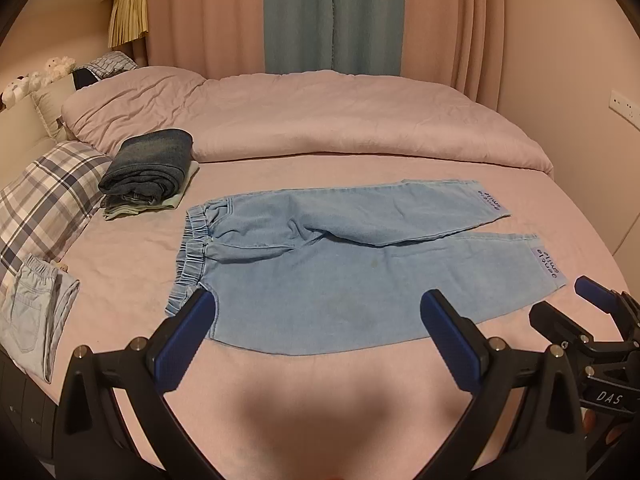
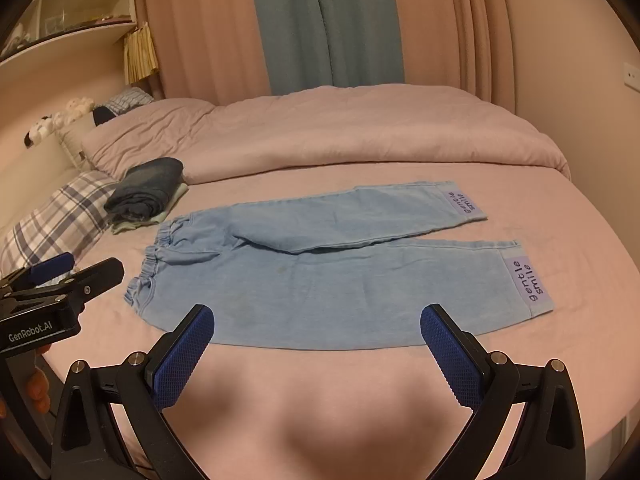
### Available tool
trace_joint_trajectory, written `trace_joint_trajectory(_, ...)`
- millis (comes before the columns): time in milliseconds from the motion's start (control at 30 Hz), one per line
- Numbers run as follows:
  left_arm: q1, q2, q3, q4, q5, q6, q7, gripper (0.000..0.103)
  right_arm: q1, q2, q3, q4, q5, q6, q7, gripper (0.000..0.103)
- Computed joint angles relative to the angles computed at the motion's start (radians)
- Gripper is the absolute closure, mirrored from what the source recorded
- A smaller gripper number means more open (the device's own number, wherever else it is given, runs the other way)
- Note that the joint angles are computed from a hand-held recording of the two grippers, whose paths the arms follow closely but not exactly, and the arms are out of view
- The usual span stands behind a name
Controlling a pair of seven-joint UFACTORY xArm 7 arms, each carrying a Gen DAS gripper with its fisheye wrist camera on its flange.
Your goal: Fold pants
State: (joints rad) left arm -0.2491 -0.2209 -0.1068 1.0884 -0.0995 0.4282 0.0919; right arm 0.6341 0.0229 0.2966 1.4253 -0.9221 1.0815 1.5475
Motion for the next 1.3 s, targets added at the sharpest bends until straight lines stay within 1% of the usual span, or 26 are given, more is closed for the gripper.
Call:
trace_joint_trajectory(800, -0.009, 0.009, 0.010, 0.002, -0.043, 0.021, 0.043, 0.000, 0.010, 0.011, -0.003, 0.011, 0.007, 0.008, -0.008, 0.000)
trace_joint_trajectory(1300, -0.010, 0.005, 0.010, -0.008, -0.056, 0.020, 0.052, 0.000, 0.022, 0.023, -0.009, 0.026, 0.010, 0.017, -0.016, 0.000)
